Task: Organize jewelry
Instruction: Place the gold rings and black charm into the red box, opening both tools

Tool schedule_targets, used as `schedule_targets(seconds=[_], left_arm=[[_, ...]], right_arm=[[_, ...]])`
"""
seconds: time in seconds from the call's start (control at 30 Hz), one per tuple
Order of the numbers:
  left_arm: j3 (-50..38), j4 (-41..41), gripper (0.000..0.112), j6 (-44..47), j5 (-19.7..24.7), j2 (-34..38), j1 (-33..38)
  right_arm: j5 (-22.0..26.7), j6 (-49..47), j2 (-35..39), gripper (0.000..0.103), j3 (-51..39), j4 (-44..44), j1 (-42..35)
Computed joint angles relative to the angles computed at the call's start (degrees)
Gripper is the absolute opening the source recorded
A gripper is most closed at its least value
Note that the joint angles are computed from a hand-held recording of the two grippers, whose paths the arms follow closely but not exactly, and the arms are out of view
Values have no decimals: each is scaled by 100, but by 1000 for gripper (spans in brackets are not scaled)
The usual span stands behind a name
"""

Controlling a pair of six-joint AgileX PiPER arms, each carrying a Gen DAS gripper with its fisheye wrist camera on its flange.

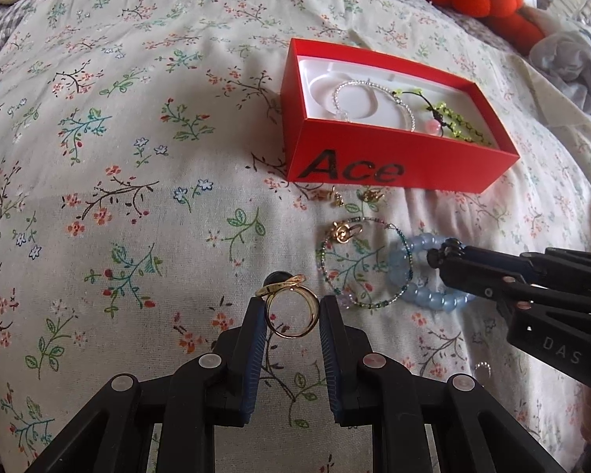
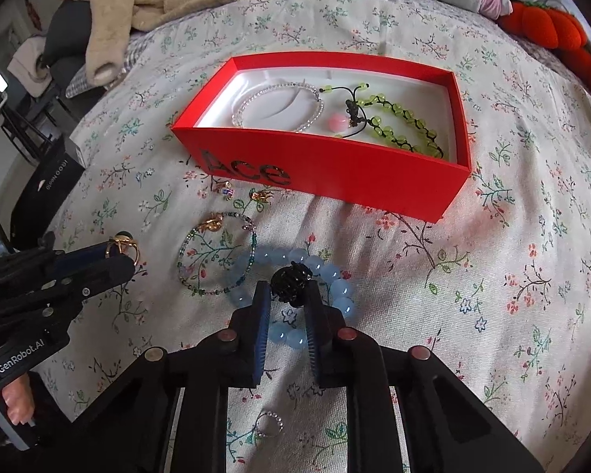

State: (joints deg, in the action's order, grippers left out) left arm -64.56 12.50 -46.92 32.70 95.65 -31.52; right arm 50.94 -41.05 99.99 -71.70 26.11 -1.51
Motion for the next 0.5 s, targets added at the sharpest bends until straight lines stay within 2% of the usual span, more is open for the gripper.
schedule_targets(seconds=[0.3, 0.5], left_arm=[[-434, 124, 21, -2, 98, 135, 87], [-949, -45, 22, 351, -85, 303, 271]], right_arm=[[592, -94, -47, 18, -535, 458, -367], [890, -39, 140, 18, -1239, 743, -557]])
